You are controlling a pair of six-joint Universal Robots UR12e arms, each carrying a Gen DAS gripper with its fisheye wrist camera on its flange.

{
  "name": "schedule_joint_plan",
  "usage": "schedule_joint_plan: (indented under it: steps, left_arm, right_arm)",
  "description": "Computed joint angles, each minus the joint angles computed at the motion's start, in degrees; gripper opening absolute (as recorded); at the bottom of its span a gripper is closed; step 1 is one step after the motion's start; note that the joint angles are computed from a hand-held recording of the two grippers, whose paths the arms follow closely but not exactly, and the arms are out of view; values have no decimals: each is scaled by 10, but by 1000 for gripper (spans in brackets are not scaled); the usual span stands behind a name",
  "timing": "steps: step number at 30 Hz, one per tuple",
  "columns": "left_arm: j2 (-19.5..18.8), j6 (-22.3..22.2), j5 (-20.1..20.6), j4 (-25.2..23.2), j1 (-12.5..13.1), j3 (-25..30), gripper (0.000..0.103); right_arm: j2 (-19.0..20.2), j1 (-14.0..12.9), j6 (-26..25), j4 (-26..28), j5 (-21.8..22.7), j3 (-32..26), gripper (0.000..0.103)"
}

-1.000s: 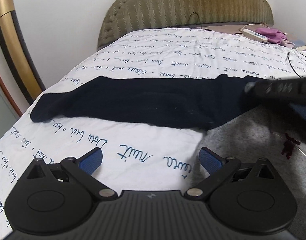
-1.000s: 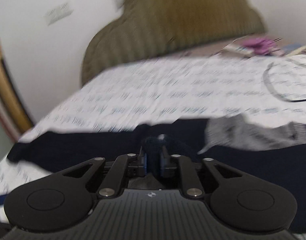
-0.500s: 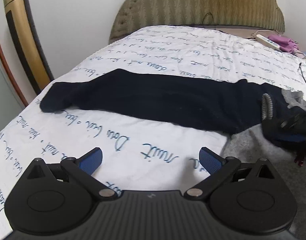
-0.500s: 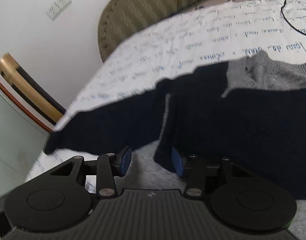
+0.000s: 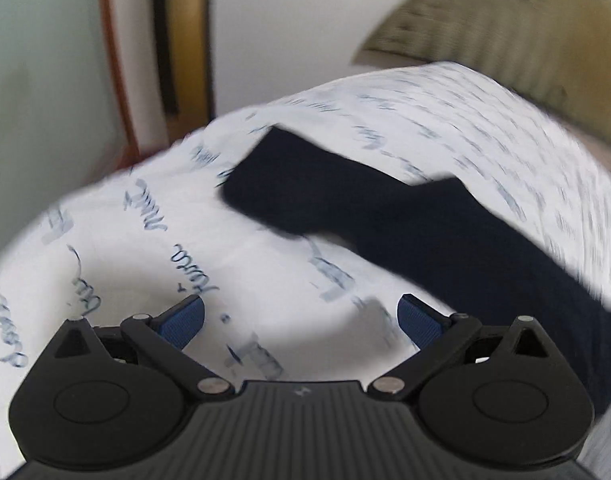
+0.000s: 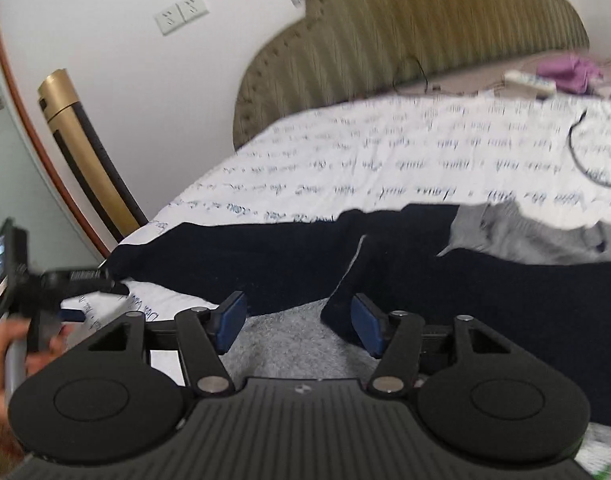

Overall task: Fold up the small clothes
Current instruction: 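Grasp the other navy sleeve with the left gripper, then fold the held navy sleeve across the sweater body with the left gripper, release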

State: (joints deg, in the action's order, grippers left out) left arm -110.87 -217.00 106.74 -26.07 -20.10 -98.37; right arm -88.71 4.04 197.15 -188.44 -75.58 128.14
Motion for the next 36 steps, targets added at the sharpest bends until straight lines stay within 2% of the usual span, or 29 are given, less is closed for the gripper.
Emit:
schedule_joint_plan:
  steps: [2, 5, 8, 12, 13, 14, 15, 16, 17, 18, 20, 22, 24, 26, 31, 32, 34, 36]
  left_arm:
    - [1, -45, -52, 24, 23, -10, 103]
    - [-7, -69, -69, 69, 34, -14, 103]
    - [-19, -89, -117, 159, 48, -26, 103]
    - [-39, -169, -146, 271, 66, -38, 102]
    - [-43, -192, -149, 290, 70, -40, 99]
    - [-47, -211, -149, 305, 72, -41, 87]
    - [-50, -226, -151, 316, 75, -41, 62]
    - [-50, -237, -154, 313, 78, -40, 48]
    - [-50, -245, -166, 301, 83, -38, 27]
    - [-50, -253, -178, 290, 87, -37, 12]
    - [-49, -261, -179, 281, 88, -37, 9]
    - [-45, -237, -152, 267, 81, -34, 8]
    - [-39, -179, -91, 238, 66, -22, 8]
    - [-36, -117, -13, 220, 48, -5, 8]
    - [-41, -37, 115, 189, 16, 44, 8]
    - [-46, -9, 138, 192, 4, 56, 8]
    - [-53, 45, 156, 206, -16, 75, 8]
    - [-57, 94, 138, 228, -37, 90, 8]
  right_arm:
    - [-13, -4, 2, -4, 1, 12, 66]
    - [-25, -13, 12, -7, 5, 24, 66]
    - [-37, -18, 16, -12, -4, 38, 67]
    - [-53, -26, 18, -19, -14, 55, 68]
    - [-57, -28, 18, -19, -17, 60, 68]
    - [-63, -30, 18, -19, -22, 64, 68]
    - [-67, -32, 16, -21, -26, 69, 68]
    - [-73, -34, 16, -21, -31, 73, 68]
    - [-78, -37, 16, -21, -33, 77, 68]
    - [-82, -39, 17, -19, -34, 80, 68]
    - [-92, -45, 19, -14, -35, 88, 68]
    - [-101, -51, 20, -7, -37, 96, 68]
    - [-111, -58, 21, -1, -36, 104, 68]
    - [-119, -66, 22, 3, -35, 111, 68]
    - [-132, -86, 15, 7, -42, 129, 72]
    - [-131, -93, 14, 10, -41, 132, 74]
    - [-132, -106, 16, 49, -40, 132, 74]
    - [-137, -118, 33, 56, -32, 139, 75]
